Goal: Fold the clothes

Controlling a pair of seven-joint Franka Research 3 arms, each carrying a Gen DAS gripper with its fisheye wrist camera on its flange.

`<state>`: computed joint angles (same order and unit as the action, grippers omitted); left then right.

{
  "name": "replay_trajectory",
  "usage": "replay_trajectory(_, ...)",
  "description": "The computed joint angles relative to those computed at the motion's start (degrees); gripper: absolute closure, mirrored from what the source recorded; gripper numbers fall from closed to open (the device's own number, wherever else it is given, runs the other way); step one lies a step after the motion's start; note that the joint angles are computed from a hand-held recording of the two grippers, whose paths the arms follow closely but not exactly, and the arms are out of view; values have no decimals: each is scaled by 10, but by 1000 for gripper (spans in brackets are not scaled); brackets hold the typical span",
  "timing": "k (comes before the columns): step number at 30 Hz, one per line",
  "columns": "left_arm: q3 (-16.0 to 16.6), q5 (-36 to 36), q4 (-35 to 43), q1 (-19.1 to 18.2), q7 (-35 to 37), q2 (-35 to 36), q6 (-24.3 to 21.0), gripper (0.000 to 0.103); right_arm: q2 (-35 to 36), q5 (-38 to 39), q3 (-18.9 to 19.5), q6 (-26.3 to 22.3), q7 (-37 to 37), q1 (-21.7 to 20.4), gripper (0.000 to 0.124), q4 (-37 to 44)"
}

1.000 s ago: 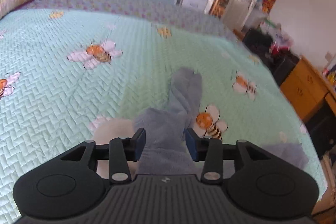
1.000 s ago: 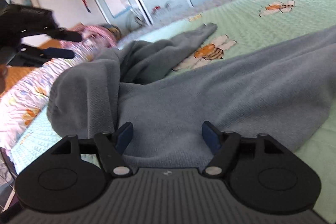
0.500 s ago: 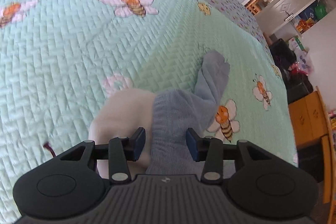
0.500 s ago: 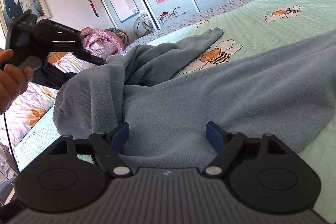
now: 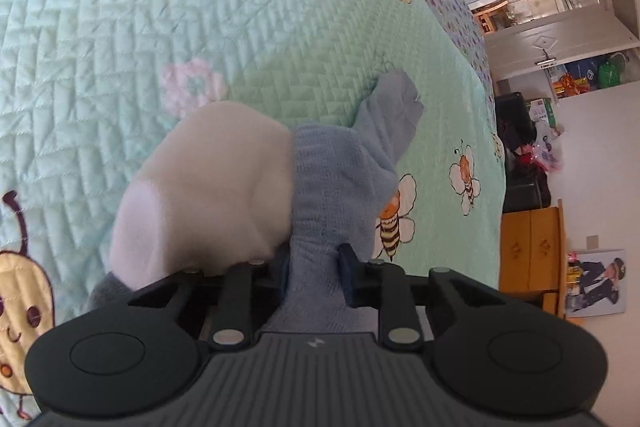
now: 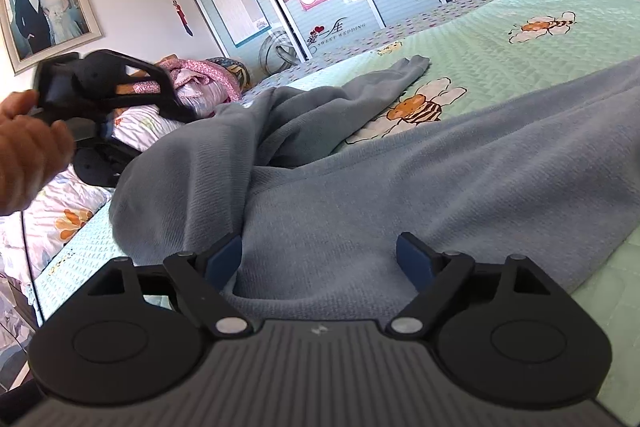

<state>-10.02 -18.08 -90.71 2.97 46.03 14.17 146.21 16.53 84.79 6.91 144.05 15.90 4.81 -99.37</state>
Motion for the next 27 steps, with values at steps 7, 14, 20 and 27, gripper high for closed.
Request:
replay_trajectory(7,20,137,-57,-36,-38,-84,79,98,0,19,-1,-18,-6,-7,37,-2)
replay_trajectory(14,40,141,-255,-46,-54,-251,78,98,-6,17,-4,-16,-8,-3,37,-8)
replay_trajectory(20,74,17,-340,-103,42,-283,50,98,-23,-42,-10,9,26,12,37,-17)
replay_trajectory(27,66,-13,-308,-107,120,-240,45,98,-19,-118,-15,5,201,17,37,40)
